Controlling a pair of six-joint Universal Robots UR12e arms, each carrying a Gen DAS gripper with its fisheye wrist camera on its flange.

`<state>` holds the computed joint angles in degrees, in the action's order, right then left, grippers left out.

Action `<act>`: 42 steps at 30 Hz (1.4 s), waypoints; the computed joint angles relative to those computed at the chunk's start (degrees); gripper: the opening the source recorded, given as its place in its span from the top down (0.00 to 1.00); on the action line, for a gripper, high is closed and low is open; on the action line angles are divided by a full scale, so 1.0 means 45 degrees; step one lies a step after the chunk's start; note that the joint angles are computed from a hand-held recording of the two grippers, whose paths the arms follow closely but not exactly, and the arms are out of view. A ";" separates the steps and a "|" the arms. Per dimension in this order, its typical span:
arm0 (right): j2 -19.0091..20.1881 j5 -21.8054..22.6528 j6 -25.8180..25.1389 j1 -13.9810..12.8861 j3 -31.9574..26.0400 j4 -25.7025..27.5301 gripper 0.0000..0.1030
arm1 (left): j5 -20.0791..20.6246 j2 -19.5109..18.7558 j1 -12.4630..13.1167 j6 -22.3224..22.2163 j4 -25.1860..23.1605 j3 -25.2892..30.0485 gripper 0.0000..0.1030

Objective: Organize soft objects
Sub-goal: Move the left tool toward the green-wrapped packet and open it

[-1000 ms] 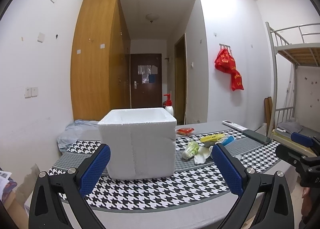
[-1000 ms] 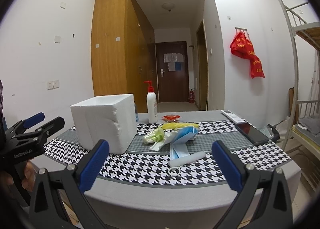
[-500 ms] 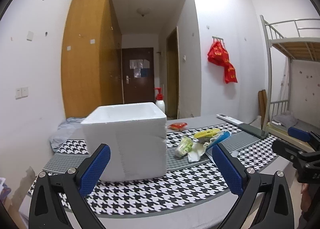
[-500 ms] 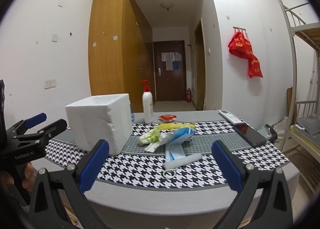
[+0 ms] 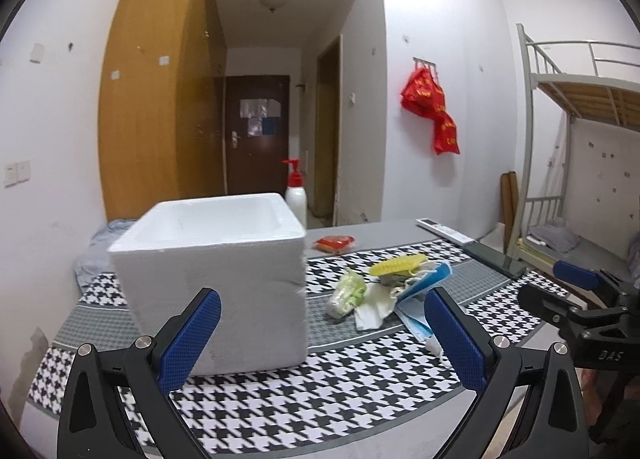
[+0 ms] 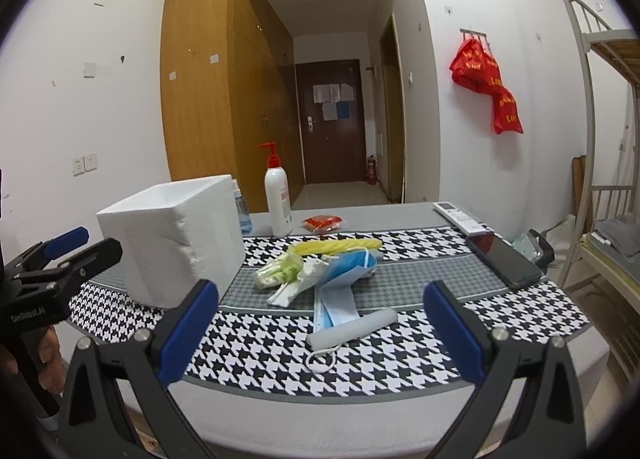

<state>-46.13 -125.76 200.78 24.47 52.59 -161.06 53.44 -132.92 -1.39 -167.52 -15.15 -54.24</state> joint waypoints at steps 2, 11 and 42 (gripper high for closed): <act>0.0016 -0.0032 0.0059 -0.0041 -0.0059 0.0242 0.00 | -0.0044 -0.0090 -0.0062 0.0192 -0.0262 0.0199 0.01; -0.0119 0.0049 0.0559 -0.0327 0.0140 0.0787 0.00 | -0.0216 -0.0553 -0.0342 0.0933 -0.1818 0.1210 0.01; -0.0528 0.1417 0.1833 -0.1201 0.1155 0.1099 0.00 | 0.1474 -0.2984 -0.1484 0.2766 -0.6154 0.5718 0.01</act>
